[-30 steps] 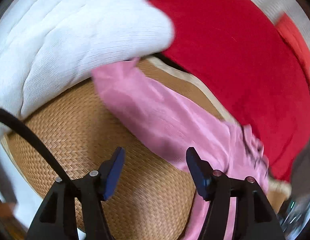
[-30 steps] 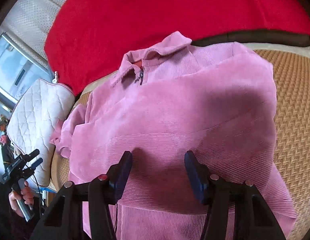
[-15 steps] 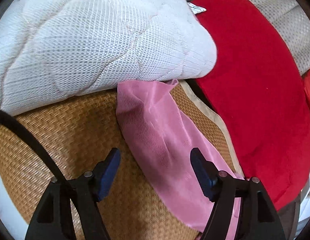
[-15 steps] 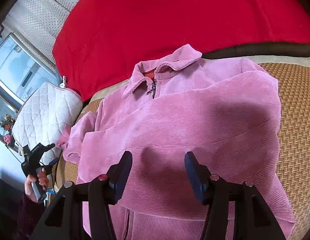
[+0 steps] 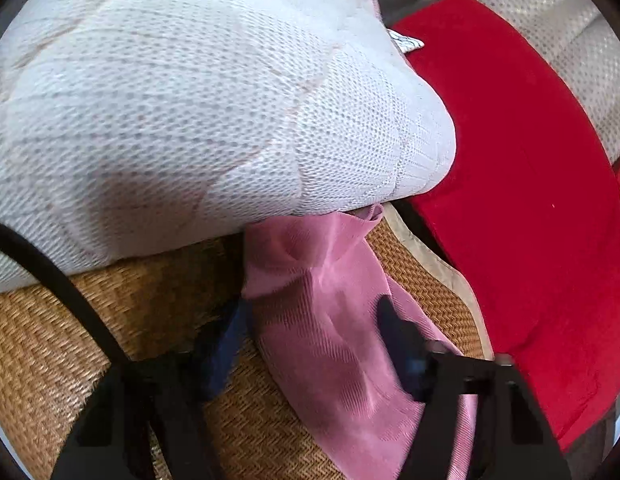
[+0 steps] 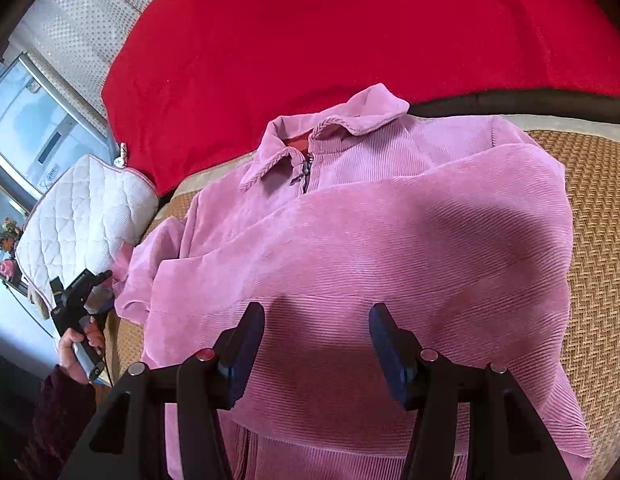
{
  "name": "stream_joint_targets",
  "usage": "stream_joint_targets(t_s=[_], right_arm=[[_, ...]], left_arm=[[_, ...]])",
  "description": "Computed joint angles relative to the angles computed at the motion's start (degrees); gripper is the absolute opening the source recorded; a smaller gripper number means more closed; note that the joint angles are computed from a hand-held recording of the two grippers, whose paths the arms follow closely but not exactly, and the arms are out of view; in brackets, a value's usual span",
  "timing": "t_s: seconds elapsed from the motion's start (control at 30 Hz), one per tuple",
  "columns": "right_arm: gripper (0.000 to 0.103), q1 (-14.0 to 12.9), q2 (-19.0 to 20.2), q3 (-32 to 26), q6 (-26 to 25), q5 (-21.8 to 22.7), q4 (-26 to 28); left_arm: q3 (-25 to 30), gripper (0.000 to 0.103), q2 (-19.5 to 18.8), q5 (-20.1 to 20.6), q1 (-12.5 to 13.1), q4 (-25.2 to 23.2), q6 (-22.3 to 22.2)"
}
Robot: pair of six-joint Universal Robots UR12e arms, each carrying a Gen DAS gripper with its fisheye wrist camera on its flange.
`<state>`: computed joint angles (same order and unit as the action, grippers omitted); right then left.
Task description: Fold large clothes
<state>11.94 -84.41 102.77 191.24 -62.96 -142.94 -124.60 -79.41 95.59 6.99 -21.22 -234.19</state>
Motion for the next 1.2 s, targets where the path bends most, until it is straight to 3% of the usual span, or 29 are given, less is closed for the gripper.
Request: stream_joint_targets(t_s=[0.03,0.13,0.3,0.43,0.57,0.73,0.83,0.93,1.0,1.07,1.17,1.2], right_arm=[[0.058,0.1,0.0,0.0,-0.1,-0.4,-0.1],[0.058,0.3,0.1,0.0,-0.5,-1.0,-0.5],[0.058,0.2,0.1,0.1,-0.2,-0.8,-1.2],[0.058,-0.1,-0.2,0.3,1.1,-0.6,-2.2],[0.058,-0.5,-0.6,0.9,2.8,-1.0,-4.1],[0.058,-1.7,-1.4,1.7,5.1,-0.3,-6.3],[0.058,-2.7,-2.0,2.4,6.8,0.6,-7.8],[0.058,-3.9,-2.6,3.1,8.8,1.7,-8.9],[0.059,-4.9,-2.9,3.3,10.3,2.9,-8.9],[0.060,-5.9,-3.1,3.7,11.9,4.2,-8.9],[0.062,-7.5,-3.1,4.1,13.9,8.0,-8.3],[0.066,-8.0,-3.0,4.3,14.6,9.7,-8.2]], left_arm=[[0.4,0.033,0.2,0.1,-0.3,-1.1,0.4],[0.7,0.008,-0.3,-0.2,-0.3,-1.1,2.3],[2.0,0.005,-0.1,2.9,-3.1,1.4,6.9],[7.1,0.004,-0.7,6.5,-8.5,0.1,12.2],[12.0,0.004,-2.6,6.7,-14.0,0.3,18.2],[18.1,0.004,-6.4,3.5,-20.3,-0.5,24.8],[21.4,0.004,-9.1,-1.0,-23.6,-0.4,27.9],[25.4,0.004,-12.4,-6.8,-26.5,-3.8,30.7],[27.8,0.015,-14.3,-11.5,-27.7,-7.3,33.0],[29.4,0.064,-15.5,-16.6,-28.3,-12.5,35.5],[29.2,0.068,-15.6,-19.6,-28.3,-12.5,36.4],[28.6,0.068,-15.2,-18.8,-28.4,-12.0,35.9]])
